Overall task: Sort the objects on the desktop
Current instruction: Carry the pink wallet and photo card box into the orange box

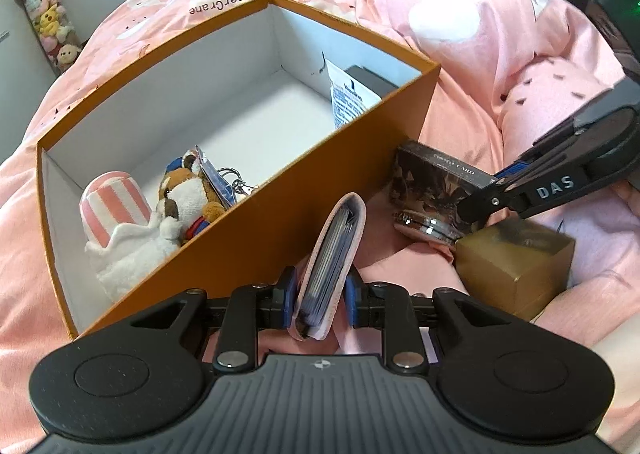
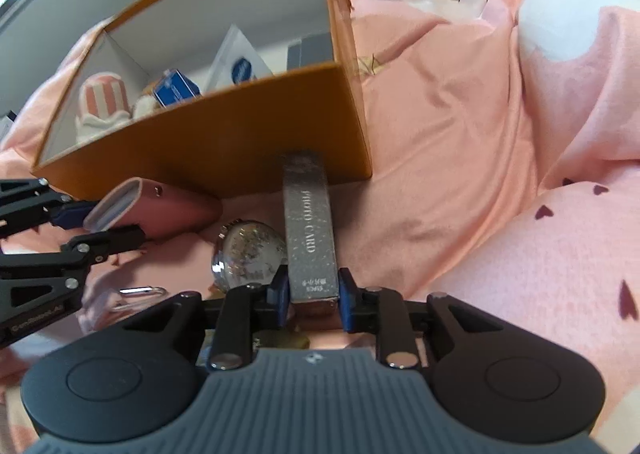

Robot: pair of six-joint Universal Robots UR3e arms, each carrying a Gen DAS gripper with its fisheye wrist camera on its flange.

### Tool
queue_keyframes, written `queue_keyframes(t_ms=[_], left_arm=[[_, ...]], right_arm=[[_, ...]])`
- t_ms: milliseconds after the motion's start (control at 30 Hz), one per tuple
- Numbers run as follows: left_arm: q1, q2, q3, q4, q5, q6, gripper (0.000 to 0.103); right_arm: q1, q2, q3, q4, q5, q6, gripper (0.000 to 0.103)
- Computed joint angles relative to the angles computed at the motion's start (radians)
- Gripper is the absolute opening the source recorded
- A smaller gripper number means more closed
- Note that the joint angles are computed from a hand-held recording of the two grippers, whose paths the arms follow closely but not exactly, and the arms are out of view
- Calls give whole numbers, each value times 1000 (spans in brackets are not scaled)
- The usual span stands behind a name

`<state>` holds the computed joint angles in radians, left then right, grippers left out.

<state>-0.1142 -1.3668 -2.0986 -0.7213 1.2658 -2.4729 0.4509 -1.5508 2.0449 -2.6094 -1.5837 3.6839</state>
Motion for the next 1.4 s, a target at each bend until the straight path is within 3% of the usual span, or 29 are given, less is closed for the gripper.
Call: queue_keyframes(t_ms=[300,600,867,1100,1400], left_arm=[[88,100,126,-254,-122,-84,23],[227,171,295,-525,-348,-94,19],[245,182,335,-426,-377,-169,19],[201,117,334,-224,-290,-302,19],[148,8,328,-118,-209,-353,19]], right_arm=[[23,-135,1,24,-69,7,25],[3,-229,-77,50,-47,-19,25],[-1,-214,-186,38,-22,-48,25],[4,-106,-325,37,-7,-77,25],[-13,90,-547,161,16,-110,25]])
